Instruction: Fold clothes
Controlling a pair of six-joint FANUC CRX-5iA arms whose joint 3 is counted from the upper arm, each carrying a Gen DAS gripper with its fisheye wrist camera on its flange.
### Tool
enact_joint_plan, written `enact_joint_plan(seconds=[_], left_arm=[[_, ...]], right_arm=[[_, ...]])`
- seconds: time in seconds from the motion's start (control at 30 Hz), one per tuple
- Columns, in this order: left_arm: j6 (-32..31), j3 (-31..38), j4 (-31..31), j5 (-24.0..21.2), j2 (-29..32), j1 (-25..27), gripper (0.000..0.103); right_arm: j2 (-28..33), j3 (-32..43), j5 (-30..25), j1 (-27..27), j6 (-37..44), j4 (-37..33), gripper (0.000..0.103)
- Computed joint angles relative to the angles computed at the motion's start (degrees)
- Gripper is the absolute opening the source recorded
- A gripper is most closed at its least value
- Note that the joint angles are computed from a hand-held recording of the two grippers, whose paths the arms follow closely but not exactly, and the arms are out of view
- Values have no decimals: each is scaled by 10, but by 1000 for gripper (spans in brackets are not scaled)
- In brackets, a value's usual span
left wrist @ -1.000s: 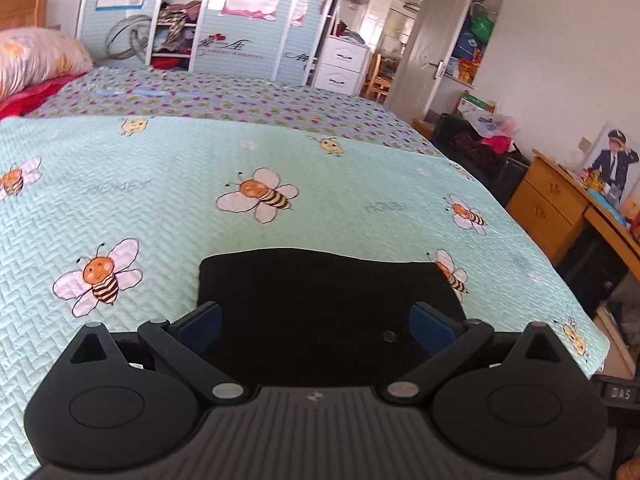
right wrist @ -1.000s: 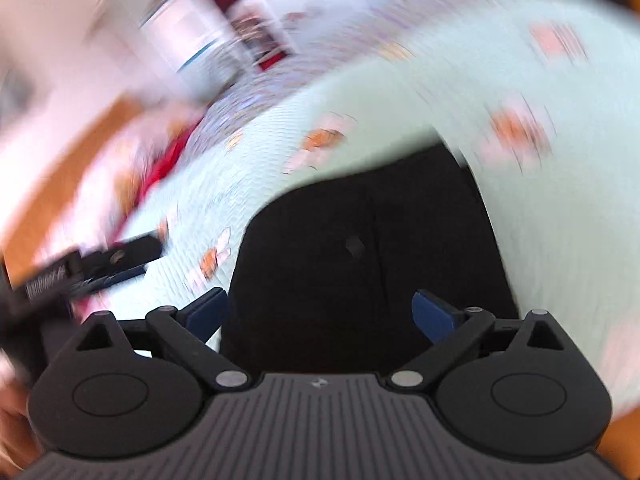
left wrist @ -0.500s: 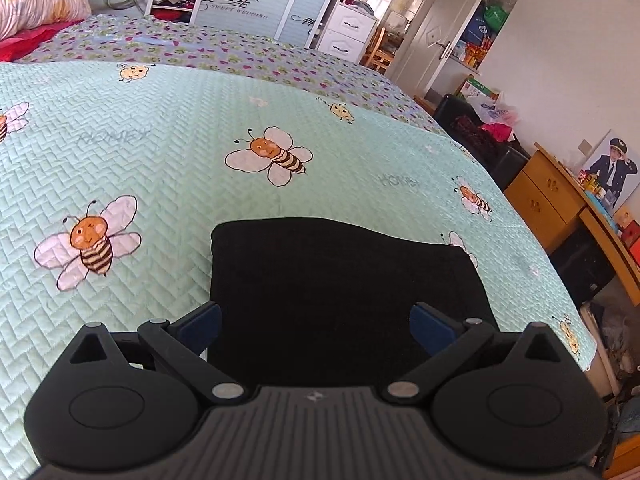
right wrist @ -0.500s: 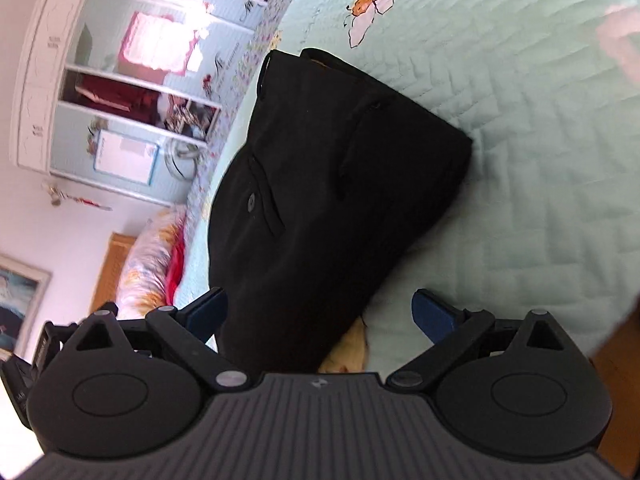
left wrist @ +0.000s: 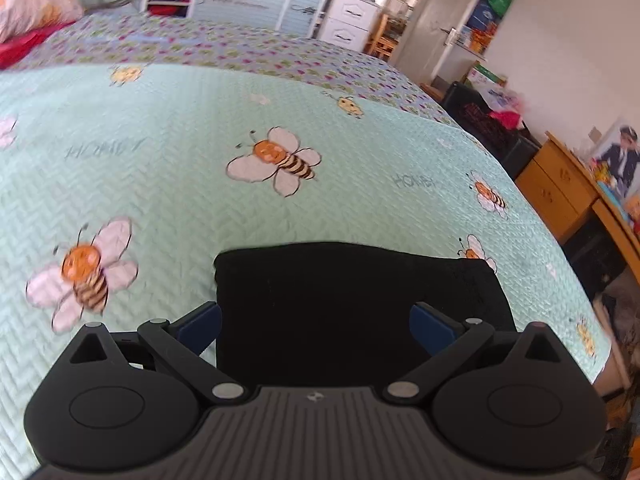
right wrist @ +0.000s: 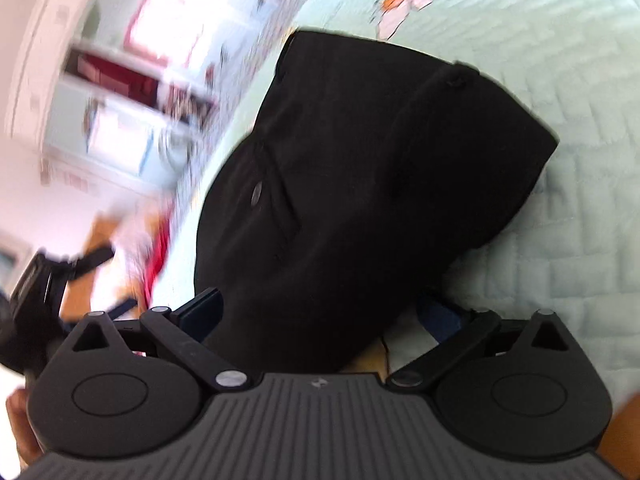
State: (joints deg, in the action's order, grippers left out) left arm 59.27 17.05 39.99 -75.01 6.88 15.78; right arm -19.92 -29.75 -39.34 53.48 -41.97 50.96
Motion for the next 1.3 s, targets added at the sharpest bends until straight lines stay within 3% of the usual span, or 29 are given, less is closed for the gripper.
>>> enact_joint_plan(seconds=[0.1,0.2,0.3,0.4,0.47,0.57,0.63,0.73,0.77,0.93,1.07,1.2,1.3], left_arm=[[58,-86,44,-27,-51,33,103],[94,-199,90,-44,-128,51,103],[138,-289,119,-34,-200,44,103],[197,-340,130,-14,-236,17,103],[239,-366,133,-1,-247,-2,103],[302,-402,127,52,-264,-31,103],[330,-419,112,92,-278,-48,103],[370,-438,100,155,-291,-75,103],[374,-447,105,178,-294,-84,103],[388,-483,147,279,-311,-133,103],[416,-503,146,351,-326,-168,103],[436,-509,158,355,-326,-186,103],[402,-525,192,402,-329,-214,103]], right_arm=[[-32,3,8,-10,102,-86,103],[-74,-49,95,-55,51,-96,103],[-72,-58,134,-87,7,-110,103],[-50,-35,158,-105,71,-161,103],[-45,-39,165,-105,62,-150,103],[-42,-47,171,-95,14,-116,103],[-46,-38,159,-89,33,-146,98],[-59,-32,155,-90,65,-211,59],[-67,-38,164,-93,59,-223,56],[-81,-26,163,-92,85,-271,52],[-89,-37,187,-93,10,-250,51],[-94,-29,185,-92,-22,-257,51],[-94,-16,183,-95,9,-289,51]])
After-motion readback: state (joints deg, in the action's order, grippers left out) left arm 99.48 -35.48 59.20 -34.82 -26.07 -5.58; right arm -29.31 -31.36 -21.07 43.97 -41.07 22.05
